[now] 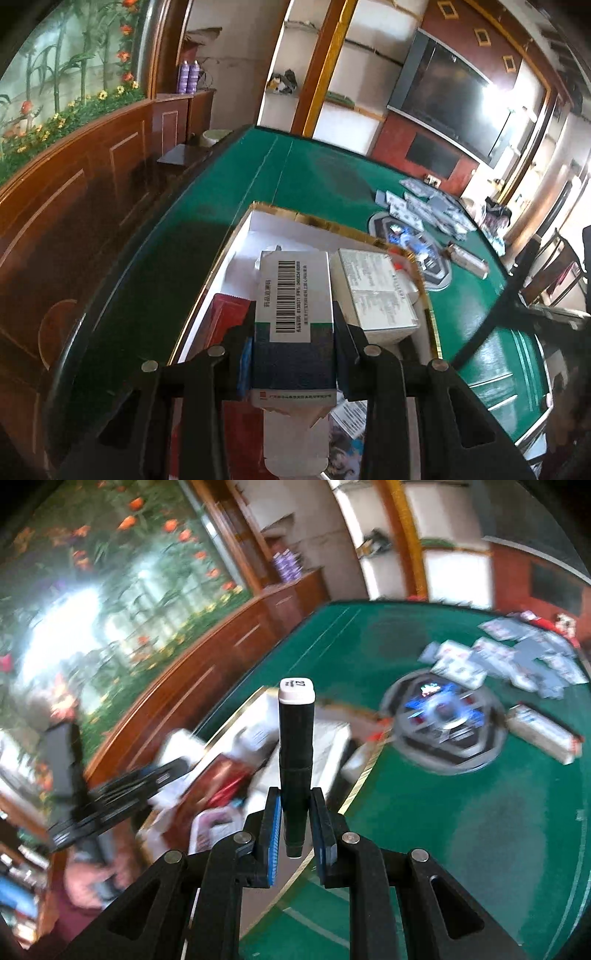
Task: Organize objects
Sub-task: 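Carry the barcode box with the left tool while the right tool carries the marker to the tray, then lower the box into the tray and open the left tool while the right tool releases the marker there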
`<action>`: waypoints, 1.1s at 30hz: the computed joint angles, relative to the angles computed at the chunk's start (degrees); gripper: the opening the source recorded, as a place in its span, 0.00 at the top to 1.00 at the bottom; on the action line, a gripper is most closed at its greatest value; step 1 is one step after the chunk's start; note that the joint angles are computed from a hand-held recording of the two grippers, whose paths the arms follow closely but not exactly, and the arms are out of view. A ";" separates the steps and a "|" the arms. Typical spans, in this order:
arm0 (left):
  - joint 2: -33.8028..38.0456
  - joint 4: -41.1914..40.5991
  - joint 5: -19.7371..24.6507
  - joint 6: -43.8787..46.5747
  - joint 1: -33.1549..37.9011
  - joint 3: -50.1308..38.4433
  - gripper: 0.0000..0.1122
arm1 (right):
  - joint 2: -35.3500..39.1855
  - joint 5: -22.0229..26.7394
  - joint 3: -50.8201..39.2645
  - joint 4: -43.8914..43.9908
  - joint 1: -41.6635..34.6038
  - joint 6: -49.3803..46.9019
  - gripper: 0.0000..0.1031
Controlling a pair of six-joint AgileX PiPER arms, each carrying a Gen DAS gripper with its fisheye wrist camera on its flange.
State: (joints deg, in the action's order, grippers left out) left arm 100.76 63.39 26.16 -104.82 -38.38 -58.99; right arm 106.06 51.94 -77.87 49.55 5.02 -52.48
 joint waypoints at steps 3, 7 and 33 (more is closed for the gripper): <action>2.26 -1.69 -2.14 1.59 1.11 -0.82 0.70 | 4.16 4.27 -2.48 -0.84 1.88 1.97 0.84; 4.43 -1.52 -4.62 0.59 1.41 -1.13 0.70 | 8.71 1.91 -4.24 -4.31 5.89 5.85 0.83; 6.81 -8.84 -8.94 4.72 1.65 -2.42 0.30 | -1.07 -12.25 9.90 2.48 2.63 -5.93 0.20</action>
